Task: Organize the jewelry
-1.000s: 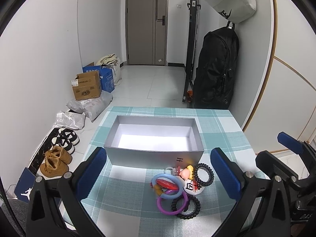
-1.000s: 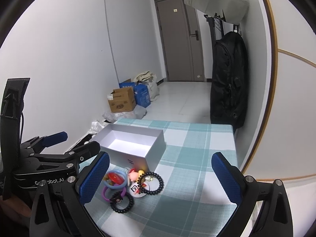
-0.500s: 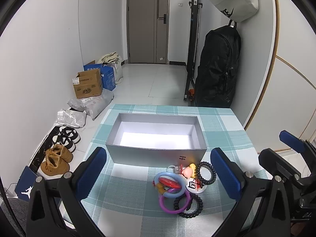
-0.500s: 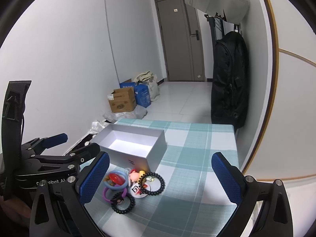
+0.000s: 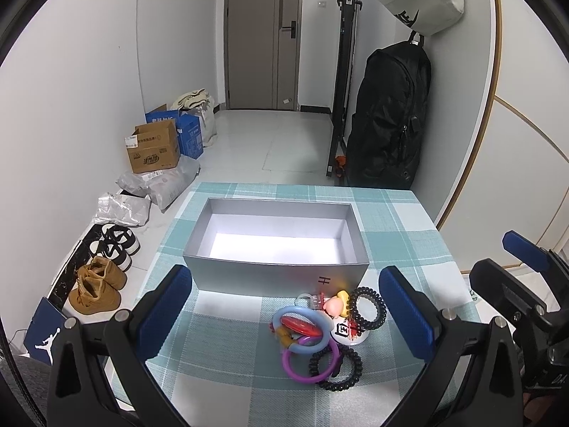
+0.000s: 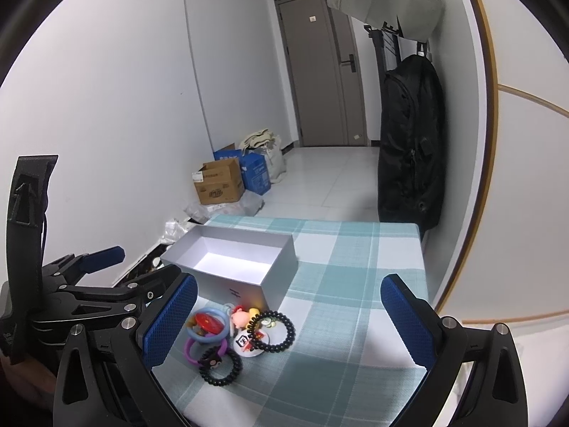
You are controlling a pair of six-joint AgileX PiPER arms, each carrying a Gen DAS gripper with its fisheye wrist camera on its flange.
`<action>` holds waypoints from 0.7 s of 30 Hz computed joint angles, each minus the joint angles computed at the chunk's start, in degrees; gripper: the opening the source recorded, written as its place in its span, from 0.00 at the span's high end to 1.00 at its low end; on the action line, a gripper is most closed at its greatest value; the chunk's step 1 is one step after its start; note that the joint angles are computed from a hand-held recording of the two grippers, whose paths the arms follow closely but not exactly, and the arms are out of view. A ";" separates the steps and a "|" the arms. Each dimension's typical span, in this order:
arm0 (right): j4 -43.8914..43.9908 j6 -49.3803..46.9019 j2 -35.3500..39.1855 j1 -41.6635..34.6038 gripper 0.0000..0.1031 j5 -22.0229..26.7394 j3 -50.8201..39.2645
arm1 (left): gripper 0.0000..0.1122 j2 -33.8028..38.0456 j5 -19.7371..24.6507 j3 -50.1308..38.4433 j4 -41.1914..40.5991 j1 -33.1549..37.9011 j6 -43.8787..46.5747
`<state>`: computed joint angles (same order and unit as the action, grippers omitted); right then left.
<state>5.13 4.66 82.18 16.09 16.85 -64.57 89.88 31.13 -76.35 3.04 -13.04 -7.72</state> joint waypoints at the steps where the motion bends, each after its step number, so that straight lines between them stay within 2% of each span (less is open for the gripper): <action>1: 0.11 -0.05 -0.05 -0.01 0.00 0.01 0.02 | 0.09 0.12 0.16 -0.12 -0.53 0.12 0.45; 13: -0.46 1.33 2.20 -0.55 0.00 3.03 -2.05 | 0.09 3.05 6.05 -2.98 -12.70 3.75 11.21; 17: 7.05 -5.55 4.51 -1.94 0.00 6.31 -4.18 | 0.09 5.19 9.52 -4.91 -16.79 5.80 15.15; 21: 16.29 -13.70 7.09 -3.71 0.00 9.35 -5.85 | 0.10 9.33 15.93 -8.34 -19.28 7.44 18.31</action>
